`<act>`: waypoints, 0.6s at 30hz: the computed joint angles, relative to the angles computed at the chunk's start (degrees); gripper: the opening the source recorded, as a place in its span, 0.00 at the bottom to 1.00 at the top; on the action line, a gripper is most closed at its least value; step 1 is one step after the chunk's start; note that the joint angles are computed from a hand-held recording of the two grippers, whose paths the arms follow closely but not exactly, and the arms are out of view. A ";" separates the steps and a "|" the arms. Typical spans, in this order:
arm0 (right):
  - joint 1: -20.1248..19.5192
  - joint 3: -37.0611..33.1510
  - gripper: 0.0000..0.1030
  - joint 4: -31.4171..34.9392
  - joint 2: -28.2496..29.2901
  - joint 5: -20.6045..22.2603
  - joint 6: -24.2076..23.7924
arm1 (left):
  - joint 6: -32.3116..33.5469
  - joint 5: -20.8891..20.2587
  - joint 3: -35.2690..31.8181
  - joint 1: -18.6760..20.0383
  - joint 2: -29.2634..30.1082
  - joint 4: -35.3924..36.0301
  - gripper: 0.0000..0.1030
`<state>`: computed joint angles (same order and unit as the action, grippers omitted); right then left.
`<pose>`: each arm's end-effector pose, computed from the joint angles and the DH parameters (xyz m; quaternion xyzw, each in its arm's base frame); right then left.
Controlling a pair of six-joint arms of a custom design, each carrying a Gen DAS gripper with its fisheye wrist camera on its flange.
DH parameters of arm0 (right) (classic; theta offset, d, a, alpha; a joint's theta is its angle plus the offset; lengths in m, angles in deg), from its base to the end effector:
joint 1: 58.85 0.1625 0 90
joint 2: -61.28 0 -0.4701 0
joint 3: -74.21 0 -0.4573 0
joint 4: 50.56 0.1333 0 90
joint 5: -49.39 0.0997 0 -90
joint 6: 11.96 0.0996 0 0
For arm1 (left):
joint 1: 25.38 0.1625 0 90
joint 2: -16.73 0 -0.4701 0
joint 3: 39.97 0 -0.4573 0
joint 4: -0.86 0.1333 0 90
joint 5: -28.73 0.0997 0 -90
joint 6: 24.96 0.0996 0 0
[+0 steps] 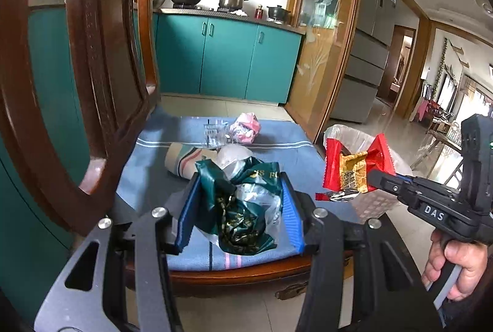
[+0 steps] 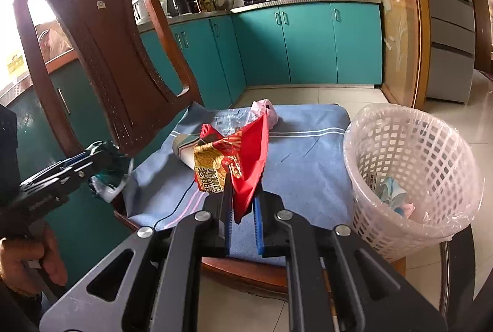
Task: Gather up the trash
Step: 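Lift the red snack bag with the right tool while the left tool lifts the green bag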
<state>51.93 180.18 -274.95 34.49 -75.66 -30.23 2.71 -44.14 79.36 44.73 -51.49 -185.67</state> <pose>0.2944 -0.5614 -0.0394 0.1509 -0.8431 0.4476 0.2571 -0.0510 -0.6189 0.2473 0.3152 0.8579 -0.3716 0.1630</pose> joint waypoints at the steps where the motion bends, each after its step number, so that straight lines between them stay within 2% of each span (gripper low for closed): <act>1: 0.05 0.05 0.12 0.04 0.01 -0.10 -0.02 | -0.14 0.22 -0.19 -0.05 0.31 0.27 0.48; 18: 0.20 0.11 0.12 1.47 0.07 -0.79 0.62 | -0.06 1.91 -0.64 -0.21 1.88 0.23 0.49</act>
<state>52.13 180.29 -273.48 34.56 -76.46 -29.61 2.65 -42.24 78.73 44.52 -49.62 -185.44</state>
